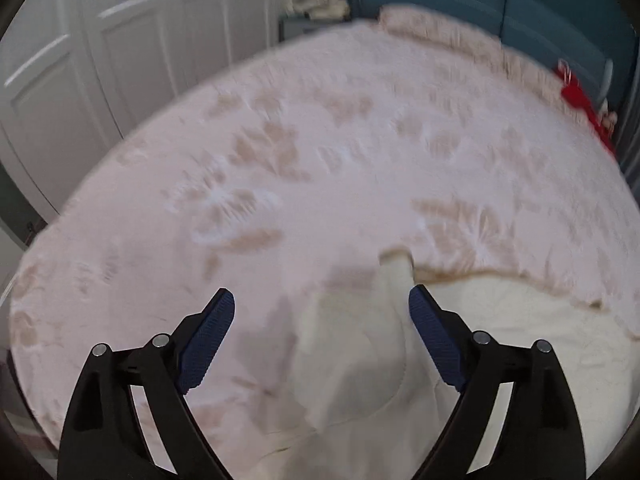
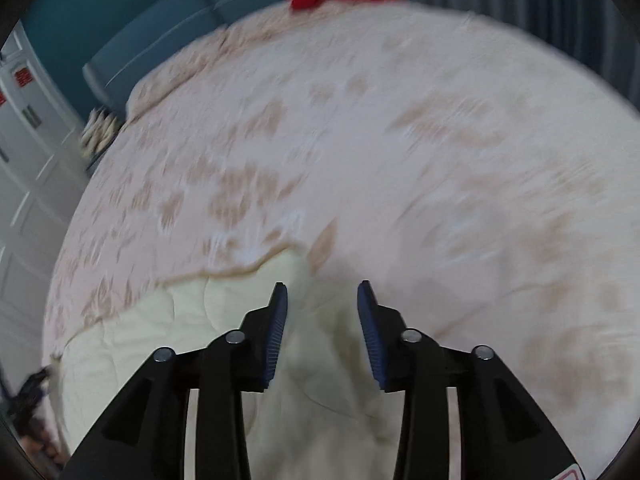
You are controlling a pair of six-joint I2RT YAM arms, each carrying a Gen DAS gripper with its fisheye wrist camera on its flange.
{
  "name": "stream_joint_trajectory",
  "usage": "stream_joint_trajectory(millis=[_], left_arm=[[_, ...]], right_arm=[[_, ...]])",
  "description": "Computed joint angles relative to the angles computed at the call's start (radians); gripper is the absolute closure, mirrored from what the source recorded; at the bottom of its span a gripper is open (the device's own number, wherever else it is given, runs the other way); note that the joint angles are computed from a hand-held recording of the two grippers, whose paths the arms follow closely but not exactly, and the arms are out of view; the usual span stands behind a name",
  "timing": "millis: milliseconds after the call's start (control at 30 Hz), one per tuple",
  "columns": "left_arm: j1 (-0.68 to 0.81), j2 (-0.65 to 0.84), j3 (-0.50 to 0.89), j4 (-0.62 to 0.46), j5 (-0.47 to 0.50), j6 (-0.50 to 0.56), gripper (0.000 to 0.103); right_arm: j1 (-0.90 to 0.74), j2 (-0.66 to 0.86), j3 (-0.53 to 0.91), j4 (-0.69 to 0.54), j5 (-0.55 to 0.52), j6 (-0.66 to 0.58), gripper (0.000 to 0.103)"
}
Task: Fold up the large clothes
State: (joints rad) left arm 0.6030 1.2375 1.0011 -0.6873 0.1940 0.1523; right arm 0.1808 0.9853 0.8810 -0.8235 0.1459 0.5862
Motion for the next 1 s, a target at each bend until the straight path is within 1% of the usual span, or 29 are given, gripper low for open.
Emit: stream_joint_trajectory(millis=[33,67,100,133,167,200,233,267,300,367,400,467,567,800,1000], left_arm=[[0.021,-0.039,0.049,-0.038,0.017,0.011,0.017],[0.015,-0.063,0.083,-0.064,0.027,0.011,0.018],[-0.007,-0.079,0.12,-0.089,0.044,0.006,0.018],[-0.047,-0.09,0.154,-0.115,0.052,-0.006,0.018],[-0.125,-0.097,0.19,-0.151,0.045,-0.028,0.018],[-0.204,-0.1,0.208,-0.174,0.036,-0.049,0.018],[-0.318,-0.098,0.208,-0.181,0.007,-0.081,0.021],[-0.393,-0.095,0.198,-0.175,-0.039,-0.101,0.024],[-0.499,-0.085,0.177,-0.157,-0.123,-0.127,0.031],[-0.621,-0.047,0.137,-0.126,-0.205,-0.177,0.037],[-0.652,-0.029,0.123,-0.113,-0.22,-0.202,0.04],[-0.692,0.001,0.082,-0.08,-0.246,-0.235,0.041],[-0.733,0.027,0.02,-0.031,-0.283,-0.246,0.044],[-0.734,0.103,-0.066,0.066,-0.284,-0.256,0.045],[-0.774,0.129,-0.119,0.145,-0.345,-0.256,0.044]], right_arm=[[0.041,-0.016,0.047,-0.044,0.063,-0.001,0.065],[0.078,-0.023,0.087,-0.066,0.09,-0.005,0.065],[0.129,-0.018,0.131,-0.068,0.084,0.002,0.065],[0.18,0.007,0.167,-0.063,0.075,0.015,0.066],[0.264,0.066,0.216,-0.055,0.071,0.036,0.068],[0.311,0.105,0.238,-0.04,0.067,0.044,0.074],[0.374,0.157,0.261,-0.013,0.072,0.054,0.081],[0.445,0.229,0.295,0.006,0.094,0.058,0.085],[0.488,0.277,0.315,0.015,0.116,0.057,0.089],[0.541,0.369,0.345,0.051,0.116,0.059,0.09],[0.549,0.394,0.348,0.062,0.107,0.064,0.091],[0.562,0.447,0.354,0.081,0.098,0.064,0.091],[0.558,0.517,0.341,0.123,0.073,0.051,0.091],[0.538,0.604,0.283,0.199,0.021,0.072,0.092],[0.534,0.649,0.257,0.243,0.017,0.067,0.095]])
